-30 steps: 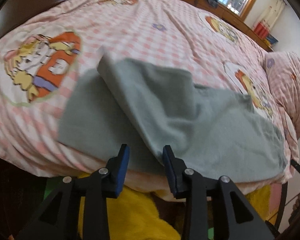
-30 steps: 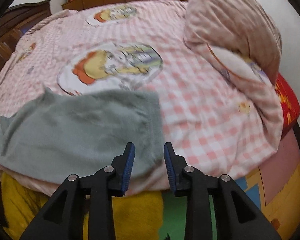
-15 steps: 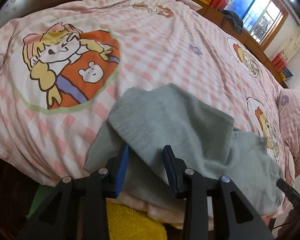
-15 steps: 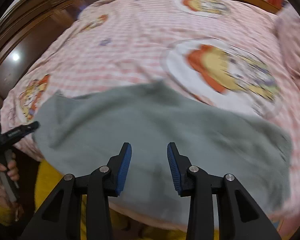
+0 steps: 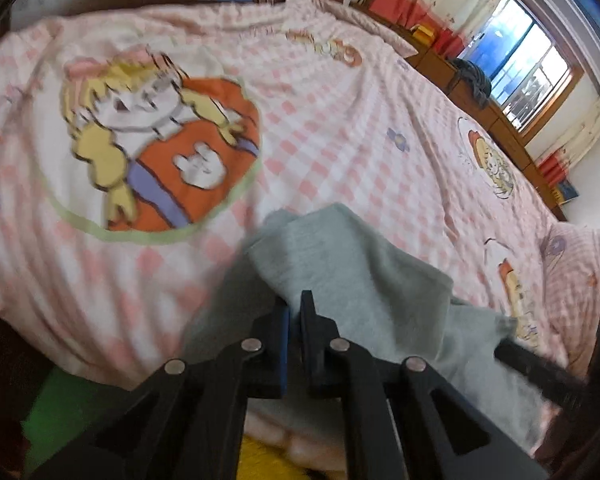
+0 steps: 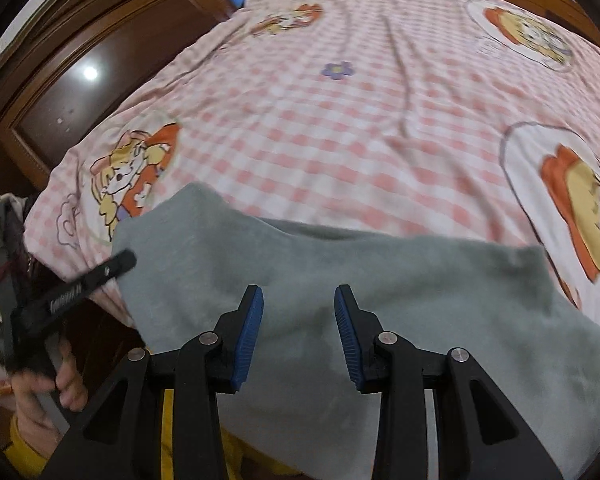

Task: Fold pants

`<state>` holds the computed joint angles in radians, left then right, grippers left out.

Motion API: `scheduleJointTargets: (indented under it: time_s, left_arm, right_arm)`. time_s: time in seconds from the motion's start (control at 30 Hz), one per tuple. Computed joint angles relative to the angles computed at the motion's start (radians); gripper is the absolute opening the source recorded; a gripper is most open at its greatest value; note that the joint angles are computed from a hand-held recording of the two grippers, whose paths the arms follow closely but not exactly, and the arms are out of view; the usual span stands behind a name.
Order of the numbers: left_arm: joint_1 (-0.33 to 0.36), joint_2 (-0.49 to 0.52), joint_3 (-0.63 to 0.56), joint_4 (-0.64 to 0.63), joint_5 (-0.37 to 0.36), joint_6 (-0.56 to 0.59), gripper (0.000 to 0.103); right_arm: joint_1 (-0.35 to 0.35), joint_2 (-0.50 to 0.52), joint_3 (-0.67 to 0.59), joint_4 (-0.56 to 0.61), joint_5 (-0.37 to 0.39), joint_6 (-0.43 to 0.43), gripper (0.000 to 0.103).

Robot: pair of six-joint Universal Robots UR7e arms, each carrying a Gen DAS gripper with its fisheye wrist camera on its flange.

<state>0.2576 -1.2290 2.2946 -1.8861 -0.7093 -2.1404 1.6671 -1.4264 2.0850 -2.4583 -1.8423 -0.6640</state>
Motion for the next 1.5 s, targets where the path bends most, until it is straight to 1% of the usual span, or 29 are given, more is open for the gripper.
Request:
scheduleJointTargets:
  time_s: [0.07, 0.2, 0.23, 0.33, 0.43, 0.5, 0.63, 0.77, 0.9, 0.97, 1.13, 1.3, 1.5]
  left_arm:
    - [-0.026, 0.002, 0.008, 0.027, -0.031, -0.034, 0.005]
    - [-0.035, -0.005, 0.068, -0.051, -0.102, -0.052, 0.005]
    - [-0.035, -0.015, 0.094, -0.096, -0.108, -0.054, 0.005]
    - [-0.051, -0.049, 0.152, -0.177, -0.096, -0.082, 0.005]
    - [-0.051, -0.050, 0.150, -0.172, -0.099, -0.061, 0.005]
    - [-0.051, -0.045, 0.144, -0.168, -0.100, -0.050, 0.006]
    - [-0.045, -0.058, 0.163, -0.205, -0.086, -0.031, 0.006]
    - [-0.052, -0.072, 0.190, -0.247, -0.078, -0.033, 0.006]
    - [-0.058, -0.088, 0.204, -0.261, -0.062, -0.037, 0.007]
    - [-0.059, -0.094, 0.207, -0.260, -0.047, -0.038, 0.009]
    - [-0.052, -0.104, 0.213, -0.272, -0.021, -0.013, 0.009]
    - [-0.050, -0.109, 0.220, -0.283, -0.012, -0.014, 0.009]
    - [-0.041, -0.116, 0.222, -0.276, -0.006, -0.030, 0.010]
  right_arm:
    - [0.017, 0.027, -0.012, 0.011, 0.010, 0.006, 0.038]
    - [0.055, 0.102, -0.050, 0.043, 0.015, 0.011, 0.038]
    - [0.068, 0.124, -0.060, 0.051, 0.013, 0.004, 0.038]
    - [0.106, 0.185, -0.079, 0.046, -0.012, -0.040, 0.038]
    - [0.142, 0.251, -0.090, -0.003, -0.068, -0.111, 0.038]
    - [0.152, 0.280, -0.098, -0.016, -0.094, -0.140, 0.038]
    - [0.154, 0.312, -0.122, 0.022, -0.115, -0.154, 0.038]
    - [0.151, 0.317, -0.126, 0.037, -0.125, -0.164, 0.038]
    - [0.140, 0.296, -0.124, 0.043, -0.126, -0.168, 0.038]
    - [0.132, 0.277, -0.118, 0.031, -0.125, -0.174, 0.038]
    - [0.114, 0.254, -0.126, 0.048, -0.114, -0.190, 0.038]
    - [0.111, 0.257, -0.124, 0.036, -0.132, -0.210, 0.038]
    - [0.116, 0.274, -0.102, -0.024, -0.180, -0.274, 0.038]
